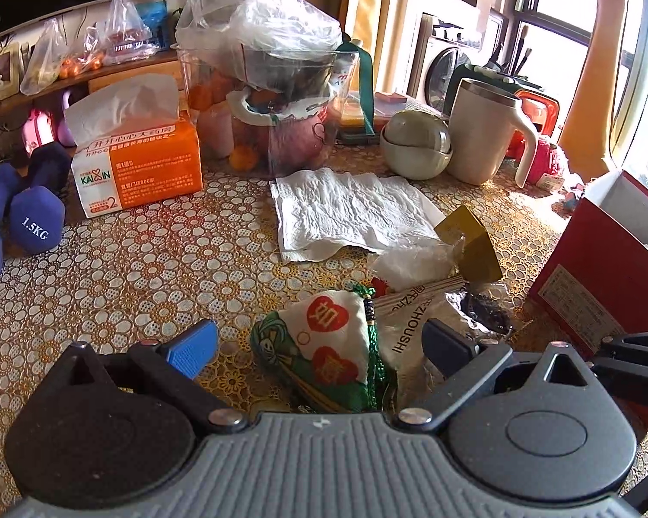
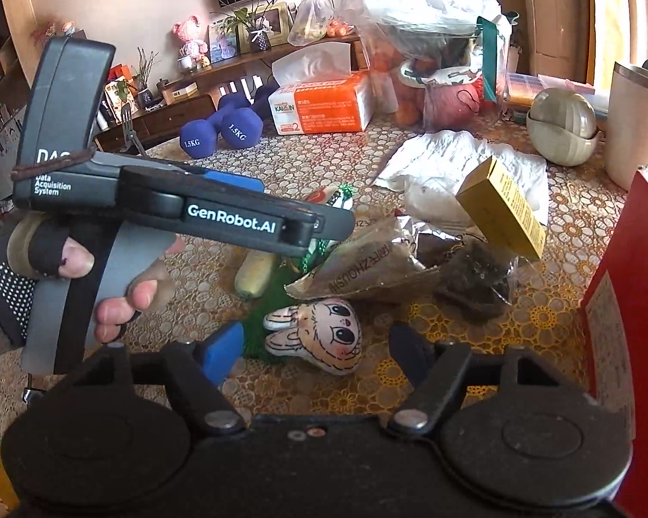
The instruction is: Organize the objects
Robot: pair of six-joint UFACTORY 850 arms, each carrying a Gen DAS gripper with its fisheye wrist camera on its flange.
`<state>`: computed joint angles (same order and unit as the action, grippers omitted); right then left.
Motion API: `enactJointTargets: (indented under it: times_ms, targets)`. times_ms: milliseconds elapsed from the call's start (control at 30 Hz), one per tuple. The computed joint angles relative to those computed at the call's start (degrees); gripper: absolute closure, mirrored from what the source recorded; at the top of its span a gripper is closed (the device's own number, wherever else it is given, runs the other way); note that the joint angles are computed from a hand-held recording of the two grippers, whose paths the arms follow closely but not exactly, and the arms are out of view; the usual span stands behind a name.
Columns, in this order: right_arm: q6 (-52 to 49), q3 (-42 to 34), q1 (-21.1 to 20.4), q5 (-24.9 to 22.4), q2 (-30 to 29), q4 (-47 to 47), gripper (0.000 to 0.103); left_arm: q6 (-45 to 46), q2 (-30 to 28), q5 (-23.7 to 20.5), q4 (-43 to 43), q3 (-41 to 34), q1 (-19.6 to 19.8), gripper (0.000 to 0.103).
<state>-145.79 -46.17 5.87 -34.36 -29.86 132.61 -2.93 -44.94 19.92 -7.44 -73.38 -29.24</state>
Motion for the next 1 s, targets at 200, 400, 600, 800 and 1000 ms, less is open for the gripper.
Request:
enactJointTargets:
  times_ms: [200, 400, 600, 800, 1000]
  targets:
    - [1.9, -1.1, 0.2, -0.8, -1.3, -2.0, 0.031, -10.9, -1.7, -1.7, 8.9, -1.8, 1.2, 0.017]
    - [3.1, -2.1, 0.5, -0.5, -2.3, -2.2, 0.04, -21.7, -2.4, -2.4, 17.1, -2.7, 2.1, 0.034]
    - [3.6, -2.0, 0.3, -0.4, -2.3, -1.3, 0.053, -20.2, -2.1, -2.4, 15.6, -2.5, 2.0, 0.04]
    - [1.9, -1.3, 0.7, 0.5, -1.6, 0.2, 0.057, -12.2, -1.3, -3.2, 8.1, -1.8, 1.0, 0.043]
    - [0.9, 1.3, 0.1, -1.2, 0.9, 0.5, 0.058, -9.6, 1.0, -2.9, 5.0, 0.3, 0.5, 0.043]
